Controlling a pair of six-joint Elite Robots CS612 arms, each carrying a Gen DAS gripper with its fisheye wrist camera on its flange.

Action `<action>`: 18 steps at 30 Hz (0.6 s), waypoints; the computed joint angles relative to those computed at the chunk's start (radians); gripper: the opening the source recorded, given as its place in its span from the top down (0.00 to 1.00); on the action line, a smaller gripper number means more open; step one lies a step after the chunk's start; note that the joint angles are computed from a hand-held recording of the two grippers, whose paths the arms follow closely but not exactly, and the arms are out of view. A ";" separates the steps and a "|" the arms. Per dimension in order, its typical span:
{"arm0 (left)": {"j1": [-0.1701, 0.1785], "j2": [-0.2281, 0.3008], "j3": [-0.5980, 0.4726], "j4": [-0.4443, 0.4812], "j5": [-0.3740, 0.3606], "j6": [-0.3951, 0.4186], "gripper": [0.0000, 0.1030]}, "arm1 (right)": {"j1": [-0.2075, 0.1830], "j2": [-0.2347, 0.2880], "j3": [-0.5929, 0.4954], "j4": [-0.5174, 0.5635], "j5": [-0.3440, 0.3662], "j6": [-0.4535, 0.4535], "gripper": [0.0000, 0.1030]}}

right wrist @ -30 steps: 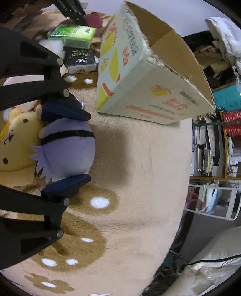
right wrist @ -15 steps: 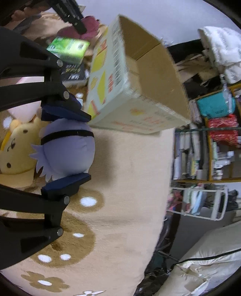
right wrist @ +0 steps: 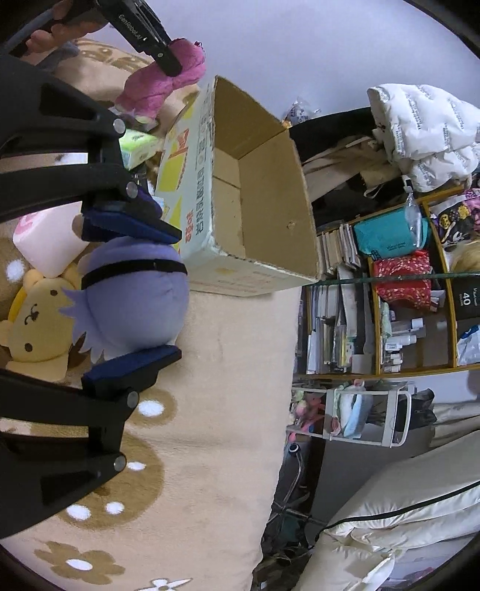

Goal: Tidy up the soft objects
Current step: 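Lift the pink bear with the left tool while the right tool lifts the doll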

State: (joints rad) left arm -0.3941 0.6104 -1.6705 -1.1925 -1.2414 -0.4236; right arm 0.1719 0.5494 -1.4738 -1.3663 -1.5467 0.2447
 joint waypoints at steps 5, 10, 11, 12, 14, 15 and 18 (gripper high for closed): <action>-0.013 0.012 -0.025 -0.028 0.041 0.025 0.55 | 0.002 0.005 -0.023 -0.026 0.008 -0.006 0.42; -0.027 0.024 -0.052 -0.079 0.085 0.051 0.55 | 0.011 0.008 -0.038 -0.076 -0.022 -0.033 0.42; -0.029 0.025 -0.056 -0.089 0.093 0.059 0.55 | 0.012 0.009 -0.040 -0.087 -0.021 -0.034 0.42; -0.033 0.028 -0.061 -0.104 0.101 0.069 0.55 | 0.012 0.008 -0.041 -0.092 -0.017 -0.032 0.42; -0.035 0.031 -0.071 -0.126 0.097 0.083 0.55 | 0.012 0.009 -0.047 -0.107 -0.006 -0.029 0.42; -0.036 0.032 -0.074 -0.137 0.096 0.086 0.55 | 0.011 0.009 -0.049 -0.114 -0.004 -0.028 0.42; -0.047 0.033 -0.079 -0.189 0.108 0.125 0.55 | 0.010 0.006 -0.050 -0.151 0.009 -0.027 0.42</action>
